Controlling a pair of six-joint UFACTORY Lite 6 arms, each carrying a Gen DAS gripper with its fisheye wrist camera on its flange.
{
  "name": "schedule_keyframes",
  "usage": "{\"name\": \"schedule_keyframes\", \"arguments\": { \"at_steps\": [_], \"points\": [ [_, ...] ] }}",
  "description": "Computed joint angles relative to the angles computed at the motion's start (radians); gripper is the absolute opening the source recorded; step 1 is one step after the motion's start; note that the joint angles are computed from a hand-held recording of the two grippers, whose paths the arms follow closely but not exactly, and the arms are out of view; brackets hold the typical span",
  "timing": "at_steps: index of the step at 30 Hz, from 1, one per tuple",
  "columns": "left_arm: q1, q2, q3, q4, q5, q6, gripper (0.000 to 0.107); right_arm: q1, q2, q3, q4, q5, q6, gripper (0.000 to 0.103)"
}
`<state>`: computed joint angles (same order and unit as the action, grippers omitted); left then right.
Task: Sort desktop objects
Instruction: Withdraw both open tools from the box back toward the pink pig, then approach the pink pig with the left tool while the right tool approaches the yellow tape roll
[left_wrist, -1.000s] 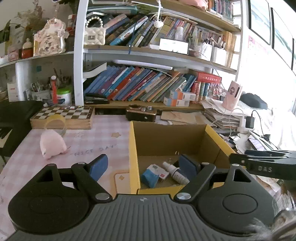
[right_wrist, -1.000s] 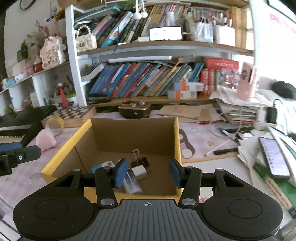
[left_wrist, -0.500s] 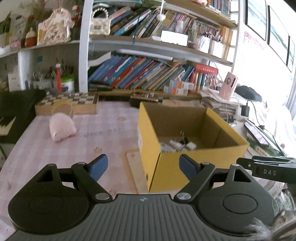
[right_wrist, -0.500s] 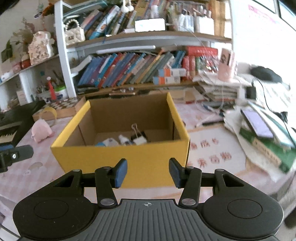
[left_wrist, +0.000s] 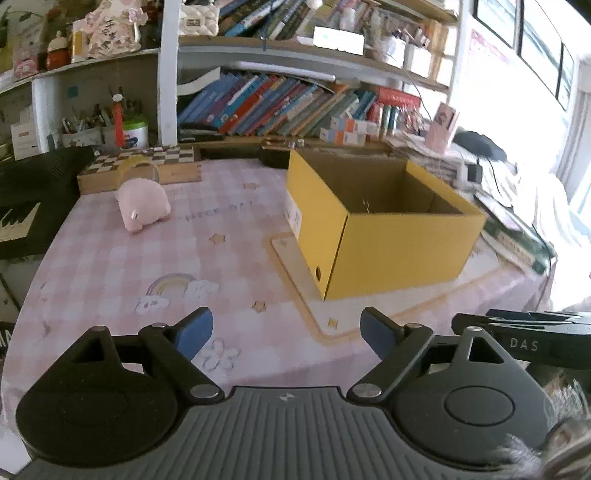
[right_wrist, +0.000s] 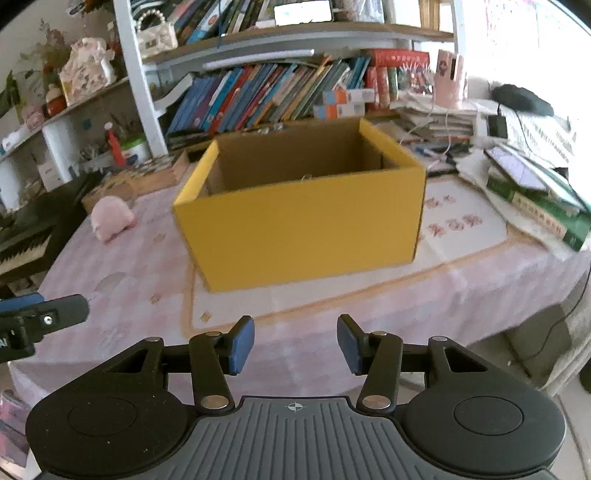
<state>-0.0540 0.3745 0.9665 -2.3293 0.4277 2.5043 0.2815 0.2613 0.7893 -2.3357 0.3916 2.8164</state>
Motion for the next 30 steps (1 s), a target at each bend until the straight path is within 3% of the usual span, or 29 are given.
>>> {"name": "schedule_keyframes", "arguments": {
  "at_steps": [13,30],
  "points": [
    [0.120,-0.046,-0.104,0.193,0.033,-0.031,0.091,0.193,0.030,0.006,0.217,0.042,-0.081,0.054],
    [0.316,-0.100,-0.179,0.201,0.070,0.046,0.091,0.328,0.166,0.197,0.272,-0.006,-0.173,0.055]
  ]
}}
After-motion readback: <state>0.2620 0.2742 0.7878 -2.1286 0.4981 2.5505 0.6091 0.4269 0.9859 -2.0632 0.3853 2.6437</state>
